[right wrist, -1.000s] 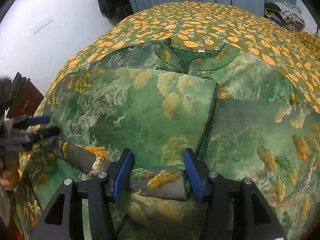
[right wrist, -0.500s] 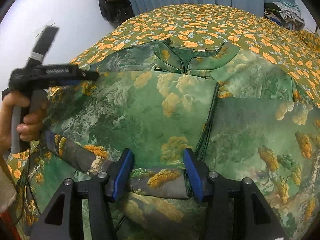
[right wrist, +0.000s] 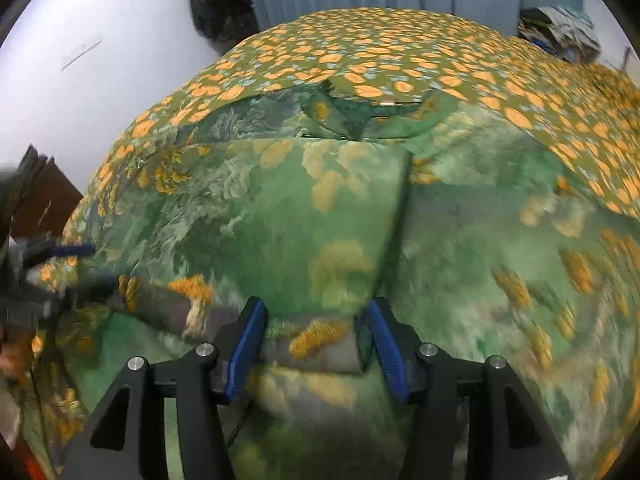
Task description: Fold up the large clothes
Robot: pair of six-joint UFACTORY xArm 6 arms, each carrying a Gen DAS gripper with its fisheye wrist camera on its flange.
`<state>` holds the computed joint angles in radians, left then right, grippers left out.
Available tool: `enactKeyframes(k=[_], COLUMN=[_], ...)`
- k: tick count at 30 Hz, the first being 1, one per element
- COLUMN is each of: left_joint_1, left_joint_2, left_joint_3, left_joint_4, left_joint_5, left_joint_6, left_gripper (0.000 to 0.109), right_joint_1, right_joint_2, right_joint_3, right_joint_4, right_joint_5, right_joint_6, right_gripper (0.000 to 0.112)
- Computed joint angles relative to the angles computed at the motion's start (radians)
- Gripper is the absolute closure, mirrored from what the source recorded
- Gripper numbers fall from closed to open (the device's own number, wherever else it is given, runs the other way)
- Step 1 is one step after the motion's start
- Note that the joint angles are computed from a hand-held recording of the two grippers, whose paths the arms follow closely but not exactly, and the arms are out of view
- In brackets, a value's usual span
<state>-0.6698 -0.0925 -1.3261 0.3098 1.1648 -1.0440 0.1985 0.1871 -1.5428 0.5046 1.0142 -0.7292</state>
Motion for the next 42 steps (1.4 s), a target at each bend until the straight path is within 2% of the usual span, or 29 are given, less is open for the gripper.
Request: enactKeyframes(k=[2, 5, 6, 8, 10, 15, 17, 21, 29, 42], left_joint_1=[-0.057, -0.161, -0.209, -0.284, -0.366, -0.483, -0.515, -0.553, -0.566, -0.577], left_joint_2=[-0.057, -0.112, -0.120, -0.125, -0.122, -0.108, -0.096, -0.062, -0.016, -0.008], left_joint_3=[0.019, -0.007, -0.035, -0.085, -0.144, -0.232, -0.256, -0.293, -0.313, -0.311], left_joint_4=[0.026, 0.123, 0.171, 0.252, 0.335, 0.453, 0.481, 0.503, 0.487, 0.456], left_joint_5=[0.026, 0.141, 0.210, 0.327, 0.460, 0.669, 0.719, 0.754, 0.723, 0.734], left_joint_6=[-0.043, -0.139, -0.174, -0.226, -0.282, -0.365, -0.394, -0.450, -0.506, -0.548], left_gripper=[0.017, 0.017, 0.016, 0.009, 0.008, 0.007, 0.007, 0.007, 0.006, 0.006], right_joint_1=[-0.030, -0.078, -0.094, -0.124, -0.161, -0.210, -0.234, -0.263, -0.270, -0.258], right_joint_2=[-0.054, -0.163, -0.208, -0.284, -0.353, -0.458, -0.493, -0.548, -0.619, -0.665], right_joint_3=[0.036, 0.128, 0.168, 0.234, 0.282, 0.328, 0.341, 0.370, 0.428, 0.463], right_joint_4=[0.003, 0.003, -0.010, -0.023, -0.032, -0.178, -0.193, -0.243, -0.291, -0.338], right_joint_5=[0.016, -0.003, -0.024, -0.066, -0.090, -0.150, -0.164, -0.208, -0.268, -0.289], right_joint_6=[-0.013, -0.083, -0.114, -0.167, -0.204, -0.083, -0.044, 0.028, 0.027, 0.050], right_gripper=[0.057, 0.054, 0.050, 0.035, 0.034, 0.033, 0.033, 0.033, 0.033, 0.033])
